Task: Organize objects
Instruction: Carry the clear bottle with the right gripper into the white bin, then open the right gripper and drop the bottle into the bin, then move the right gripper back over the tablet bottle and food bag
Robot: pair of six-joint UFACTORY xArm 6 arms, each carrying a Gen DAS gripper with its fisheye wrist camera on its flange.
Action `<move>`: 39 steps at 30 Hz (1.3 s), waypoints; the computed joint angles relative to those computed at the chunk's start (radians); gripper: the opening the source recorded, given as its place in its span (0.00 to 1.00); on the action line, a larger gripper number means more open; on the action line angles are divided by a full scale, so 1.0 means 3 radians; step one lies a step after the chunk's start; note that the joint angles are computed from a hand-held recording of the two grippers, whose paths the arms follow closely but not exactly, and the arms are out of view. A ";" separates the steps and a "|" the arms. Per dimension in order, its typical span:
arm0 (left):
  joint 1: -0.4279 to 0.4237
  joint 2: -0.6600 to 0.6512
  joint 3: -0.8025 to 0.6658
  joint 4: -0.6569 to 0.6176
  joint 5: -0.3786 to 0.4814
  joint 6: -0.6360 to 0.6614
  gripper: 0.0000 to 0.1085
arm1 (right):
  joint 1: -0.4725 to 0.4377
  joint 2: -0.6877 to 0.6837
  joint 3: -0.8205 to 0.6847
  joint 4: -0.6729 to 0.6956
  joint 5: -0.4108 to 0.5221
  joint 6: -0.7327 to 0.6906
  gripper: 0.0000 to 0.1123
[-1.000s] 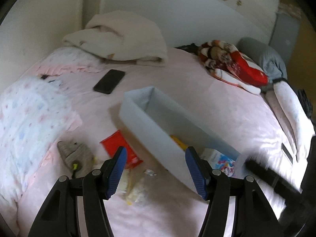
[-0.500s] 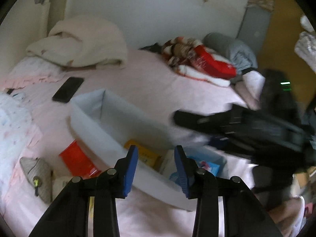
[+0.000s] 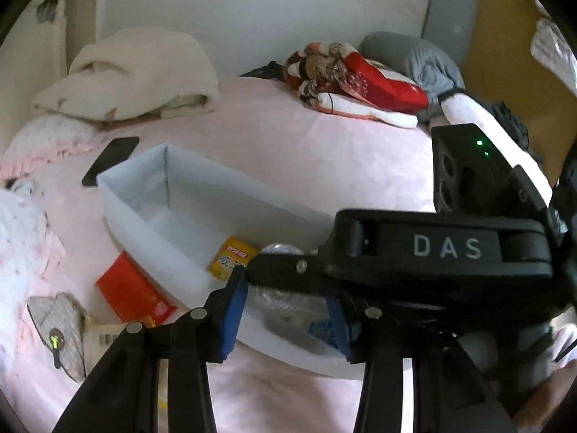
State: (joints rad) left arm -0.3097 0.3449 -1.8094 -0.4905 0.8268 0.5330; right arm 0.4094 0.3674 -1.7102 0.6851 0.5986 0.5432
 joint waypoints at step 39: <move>0.0467 -0.0556 0.0986 -0.0101 -0.0568 -0.0114 0.37 | 0.0739 -0.0673 0.0560 -0.3376 -0.0139 0.0350 0.57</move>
State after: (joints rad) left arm -0.1696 0.1780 -1.5136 -0.5209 0.6565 0.4989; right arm 0.6310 0.1654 -1.5423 -0.3277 0.5568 0.6481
